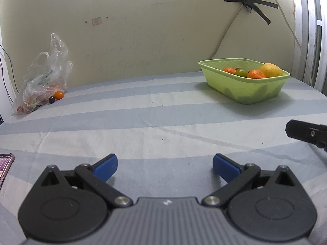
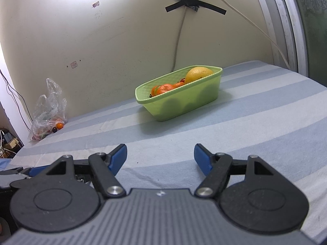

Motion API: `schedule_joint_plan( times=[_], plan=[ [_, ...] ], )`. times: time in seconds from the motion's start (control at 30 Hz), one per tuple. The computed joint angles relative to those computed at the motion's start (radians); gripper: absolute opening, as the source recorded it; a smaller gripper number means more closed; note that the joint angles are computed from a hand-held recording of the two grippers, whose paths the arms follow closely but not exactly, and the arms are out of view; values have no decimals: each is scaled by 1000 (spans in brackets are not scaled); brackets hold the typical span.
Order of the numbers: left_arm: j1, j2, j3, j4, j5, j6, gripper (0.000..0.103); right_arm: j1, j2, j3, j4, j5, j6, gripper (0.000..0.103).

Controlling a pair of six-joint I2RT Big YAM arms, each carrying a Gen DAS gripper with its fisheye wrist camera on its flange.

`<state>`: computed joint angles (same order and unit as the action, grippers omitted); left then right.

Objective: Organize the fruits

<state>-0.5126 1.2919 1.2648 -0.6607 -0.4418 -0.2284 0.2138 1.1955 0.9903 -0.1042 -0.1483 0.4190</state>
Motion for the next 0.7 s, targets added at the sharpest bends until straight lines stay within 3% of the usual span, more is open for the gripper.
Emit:
schedule_joint_plan(
  times=[0.7],
  plan=[
    [-13, 6, 0, 4, -29, 26, 103, -1, 0, 0, 1, -2, 1, 75]
  ],
)
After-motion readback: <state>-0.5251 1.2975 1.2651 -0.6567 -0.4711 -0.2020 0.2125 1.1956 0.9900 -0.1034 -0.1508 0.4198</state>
